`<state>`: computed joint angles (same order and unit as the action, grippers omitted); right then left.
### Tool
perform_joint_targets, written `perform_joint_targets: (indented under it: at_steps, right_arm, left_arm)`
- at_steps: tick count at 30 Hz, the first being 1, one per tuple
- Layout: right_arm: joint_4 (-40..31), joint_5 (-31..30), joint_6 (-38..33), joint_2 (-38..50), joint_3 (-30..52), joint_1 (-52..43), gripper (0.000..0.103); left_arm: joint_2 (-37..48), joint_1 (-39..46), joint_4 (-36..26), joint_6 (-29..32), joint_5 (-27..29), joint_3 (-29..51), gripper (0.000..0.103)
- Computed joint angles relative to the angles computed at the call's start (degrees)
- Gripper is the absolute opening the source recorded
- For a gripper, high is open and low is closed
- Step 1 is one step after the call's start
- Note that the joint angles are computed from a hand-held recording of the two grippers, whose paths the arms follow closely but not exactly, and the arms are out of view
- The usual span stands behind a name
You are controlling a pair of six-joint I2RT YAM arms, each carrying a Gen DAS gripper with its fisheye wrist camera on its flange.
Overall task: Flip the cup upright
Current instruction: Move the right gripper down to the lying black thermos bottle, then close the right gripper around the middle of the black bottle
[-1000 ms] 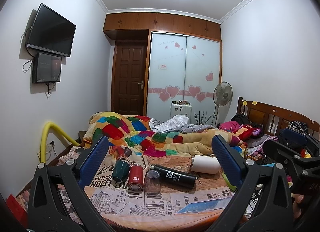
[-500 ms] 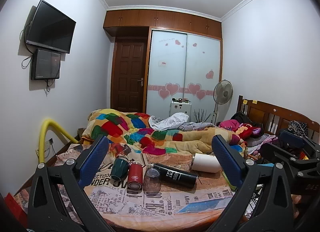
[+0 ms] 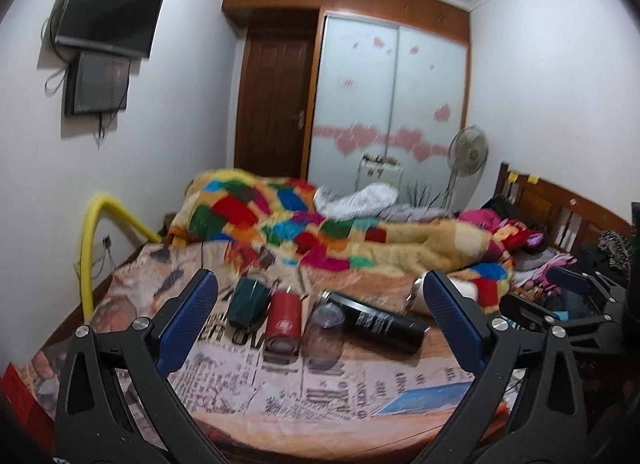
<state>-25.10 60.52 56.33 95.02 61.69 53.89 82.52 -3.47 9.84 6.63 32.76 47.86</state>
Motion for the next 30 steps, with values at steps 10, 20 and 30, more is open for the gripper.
perform_joint_targets:
  at_steps: [10, 20, 30]
  right_arm:
    - [13.1, -28.5, -25.0, 13.2, 3.8, -20.3, 0.103]
    - [-0.5, -43.1, -37.8, 31.9, 24.8, -30.4, 0.098]
    - [-8.5, -49.7, -43.0, 40.5, 37.0, -32.8, 0.076]
  left_arm:
    - [18.5, -1.3, -3.6, 0.9, -6.7, 11.3, 0.103]
    - [27.8, -2.4, -6.4, 0.3, -8.0, 17.9, 0.103]
    - [30.7, -3.9, -6.4, 1.5, -9.1, 19.4, 0.103]
